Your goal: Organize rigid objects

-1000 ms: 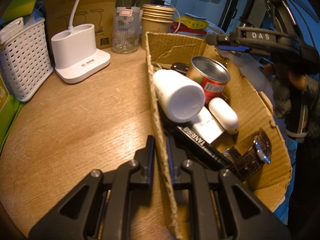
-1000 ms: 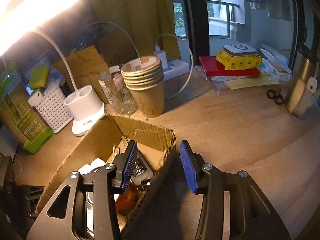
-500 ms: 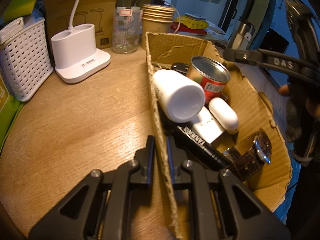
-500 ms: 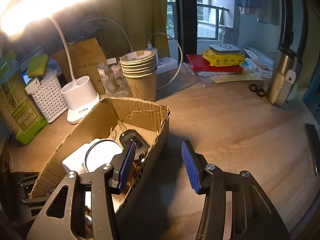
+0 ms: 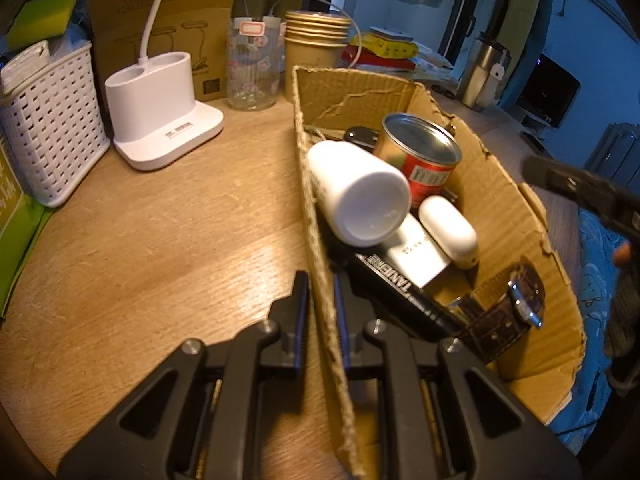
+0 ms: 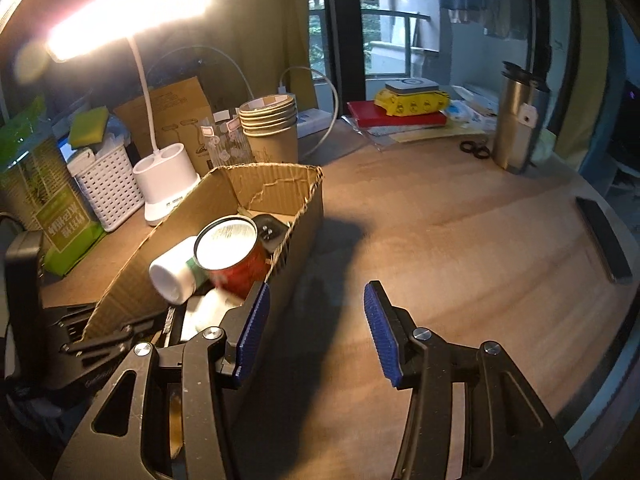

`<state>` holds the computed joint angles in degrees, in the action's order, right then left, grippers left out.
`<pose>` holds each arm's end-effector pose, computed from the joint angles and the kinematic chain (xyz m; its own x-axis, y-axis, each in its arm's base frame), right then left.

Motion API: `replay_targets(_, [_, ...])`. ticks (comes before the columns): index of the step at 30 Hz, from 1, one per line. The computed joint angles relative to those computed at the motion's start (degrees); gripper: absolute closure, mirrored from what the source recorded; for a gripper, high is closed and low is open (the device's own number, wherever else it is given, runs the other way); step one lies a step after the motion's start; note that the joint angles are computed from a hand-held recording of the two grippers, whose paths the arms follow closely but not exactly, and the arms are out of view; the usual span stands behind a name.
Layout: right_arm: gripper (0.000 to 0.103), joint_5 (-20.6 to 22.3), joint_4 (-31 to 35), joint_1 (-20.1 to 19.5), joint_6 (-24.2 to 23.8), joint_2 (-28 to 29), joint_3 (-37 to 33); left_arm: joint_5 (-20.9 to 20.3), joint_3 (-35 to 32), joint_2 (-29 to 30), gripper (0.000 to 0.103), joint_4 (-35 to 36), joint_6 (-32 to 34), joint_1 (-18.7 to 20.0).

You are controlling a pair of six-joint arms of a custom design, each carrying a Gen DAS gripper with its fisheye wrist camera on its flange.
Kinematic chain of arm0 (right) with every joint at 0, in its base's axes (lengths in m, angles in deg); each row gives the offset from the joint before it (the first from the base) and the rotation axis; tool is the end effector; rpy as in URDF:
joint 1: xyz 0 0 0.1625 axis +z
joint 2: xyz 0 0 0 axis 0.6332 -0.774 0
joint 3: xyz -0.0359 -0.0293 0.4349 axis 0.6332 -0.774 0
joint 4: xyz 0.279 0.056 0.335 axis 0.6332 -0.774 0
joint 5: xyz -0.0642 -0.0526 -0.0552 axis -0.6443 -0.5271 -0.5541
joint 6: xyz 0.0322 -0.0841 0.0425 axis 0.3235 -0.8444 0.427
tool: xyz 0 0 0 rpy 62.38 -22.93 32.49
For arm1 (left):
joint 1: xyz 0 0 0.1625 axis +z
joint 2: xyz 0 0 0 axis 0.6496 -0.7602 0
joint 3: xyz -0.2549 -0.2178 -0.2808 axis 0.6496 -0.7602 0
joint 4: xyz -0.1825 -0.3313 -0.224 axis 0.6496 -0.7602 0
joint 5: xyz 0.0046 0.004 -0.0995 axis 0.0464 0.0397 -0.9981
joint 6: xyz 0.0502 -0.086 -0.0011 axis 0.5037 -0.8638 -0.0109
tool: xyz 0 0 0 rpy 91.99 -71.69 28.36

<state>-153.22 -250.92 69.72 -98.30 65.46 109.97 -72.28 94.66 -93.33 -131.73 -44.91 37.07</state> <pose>0.3435 -0.7516 -0.0091 -0.7714 -0.1889 0.6077 -0.5486 0.6813 -0.4845 0.0162 -0.7634 0.2709 -0.7792 0.2310 -0.5827 0.5236 0.7509 -0.4024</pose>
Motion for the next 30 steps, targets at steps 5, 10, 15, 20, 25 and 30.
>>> replay_targets(5, [0.051, -0.4, -4.4, 0.1, 2.1, -2.1, 5.8, 1.4, 1.0, 0.1, 0.089, -2.2, 1.5, -0.6])
replay_targets(10, [0.051, -1.6, -7.2, 0.4, 3.0, -3.4, 9.7, 2.6, 2.4, -0.3, 0.081, -6.0, 2.4, -1.0])
replay_targets(15, [0.045, -2.9, -9.5, 1.0, 3.2, -3.9, 11.5, 2.0, 7.3, -2.3, 0.049, -16.5, 3.5, -1.6])
replay_targets(20, [0.040, -3.8, -11.5, 1.7, 2.7, -4.0, 12.1, -1.2, 12.3, -4.7, 0.030, -28.2, 8.2, -3.0])
replay_targets(25, [0.040, -5.3, -14.5, 3.0, 1.0, -3.9, 12.4, -4.7, 15.2, -6.9, 0.017, -33.1, 11.5, -4.2])
replay_targets(30, [0.040, -6.4, -23.1, 4.7, -3.1, -4.1, 13.6, -6.7, 16.8, -9.2, 0.015, -32.4, 12.4, -5.4])
